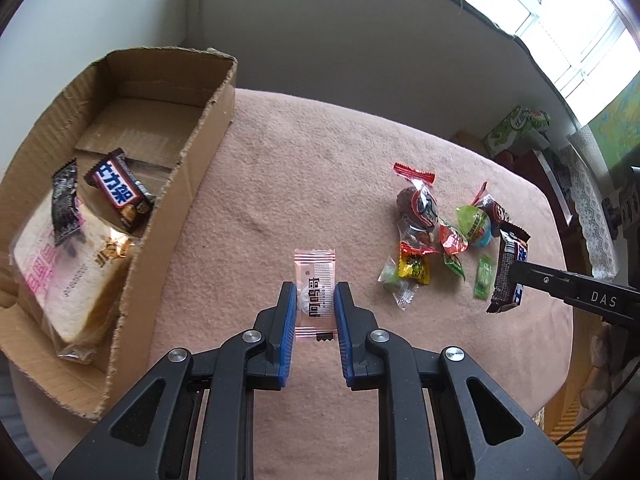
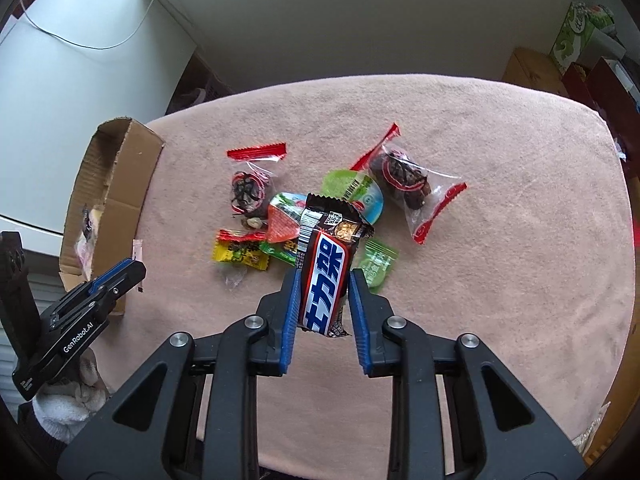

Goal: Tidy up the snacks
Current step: 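Carry both into the box and open both grippers to drop them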

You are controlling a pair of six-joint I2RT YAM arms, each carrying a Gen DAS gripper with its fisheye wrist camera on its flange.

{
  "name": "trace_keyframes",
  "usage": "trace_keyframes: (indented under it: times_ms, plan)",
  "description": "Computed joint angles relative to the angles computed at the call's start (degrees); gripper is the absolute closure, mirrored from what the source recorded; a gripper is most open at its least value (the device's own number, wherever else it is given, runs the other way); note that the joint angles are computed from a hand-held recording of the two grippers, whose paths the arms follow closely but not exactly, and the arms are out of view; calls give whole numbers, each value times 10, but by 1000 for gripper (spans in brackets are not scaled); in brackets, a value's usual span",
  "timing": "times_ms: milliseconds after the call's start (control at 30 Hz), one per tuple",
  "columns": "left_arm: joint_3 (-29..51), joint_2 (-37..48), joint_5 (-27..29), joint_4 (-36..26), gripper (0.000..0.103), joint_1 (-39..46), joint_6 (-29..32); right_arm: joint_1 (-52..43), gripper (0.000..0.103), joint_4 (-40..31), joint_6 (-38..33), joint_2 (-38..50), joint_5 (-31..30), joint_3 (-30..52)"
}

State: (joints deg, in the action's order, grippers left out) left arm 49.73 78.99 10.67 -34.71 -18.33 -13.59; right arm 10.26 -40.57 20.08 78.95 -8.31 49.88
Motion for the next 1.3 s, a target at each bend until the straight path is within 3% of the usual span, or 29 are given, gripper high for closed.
trace_keyframes:
  times_ms: [267,633,1300]
  plan:
    - [4,-60,20,-34,85,98,30,76,78,-13,23,51,4,113]
    - [3,-91,33,-65,85,227,79,186,78,-41,19,194,25,317]
    - [16,-52,56,-69,85,373,141,280,78,-126,-6,436,47,616]
